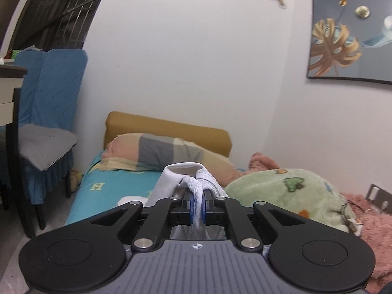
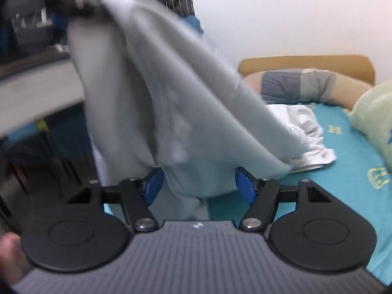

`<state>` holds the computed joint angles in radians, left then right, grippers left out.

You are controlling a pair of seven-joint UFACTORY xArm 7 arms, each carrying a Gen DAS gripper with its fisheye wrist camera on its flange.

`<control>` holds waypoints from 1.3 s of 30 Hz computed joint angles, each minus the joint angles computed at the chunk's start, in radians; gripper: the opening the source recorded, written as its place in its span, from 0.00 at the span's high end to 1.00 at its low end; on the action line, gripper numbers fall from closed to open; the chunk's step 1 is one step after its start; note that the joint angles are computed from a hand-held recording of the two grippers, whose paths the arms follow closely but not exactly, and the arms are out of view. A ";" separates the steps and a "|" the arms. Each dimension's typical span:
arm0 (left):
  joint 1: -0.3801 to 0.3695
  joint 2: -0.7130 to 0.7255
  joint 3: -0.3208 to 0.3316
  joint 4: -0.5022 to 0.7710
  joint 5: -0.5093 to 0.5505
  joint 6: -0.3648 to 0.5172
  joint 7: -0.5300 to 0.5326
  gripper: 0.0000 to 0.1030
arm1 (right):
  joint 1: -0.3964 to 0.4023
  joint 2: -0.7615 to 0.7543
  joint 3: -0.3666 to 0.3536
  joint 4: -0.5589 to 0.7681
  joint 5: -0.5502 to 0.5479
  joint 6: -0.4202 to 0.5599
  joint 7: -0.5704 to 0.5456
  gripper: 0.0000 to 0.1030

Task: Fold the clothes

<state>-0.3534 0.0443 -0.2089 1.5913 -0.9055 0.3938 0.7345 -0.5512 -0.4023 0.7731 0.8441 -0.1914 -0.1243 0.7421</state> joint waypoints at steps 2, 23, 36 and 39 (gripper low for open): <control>0.000 0.011 0.003 0.008 0.047 0.004 -0.035 0.94 | 0.008 -0.009 -0.008 -0.023 0.032 -0.080 0.019 0.34; -0.012 0.102 -0.016 0.066 0.423 0.062 -0.281 0.93 | -0.239 -0.252 0.127 0.077 0.022 0.453 0.273 0.33; -0.045 0.141 -0.056 0.054 0.377 0.180 -0.051 0.93 | 0.122 -0.293 -0.231 -0.020 0.036 0.772 0.238 0.29; -0.065 0.209 -0.045 0.104 0.454 0.173 -0.101 0.93 | 0.187 -0.237 -0.278 -0.022 0.052 0.781 0.255 0.29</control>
<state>-0.4186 0.2530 -0.2539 1.6953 -0.4515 0.5671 0.6335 -0.3639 -0.6395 0.4952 0.8220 -0.1395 0.6572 0.9974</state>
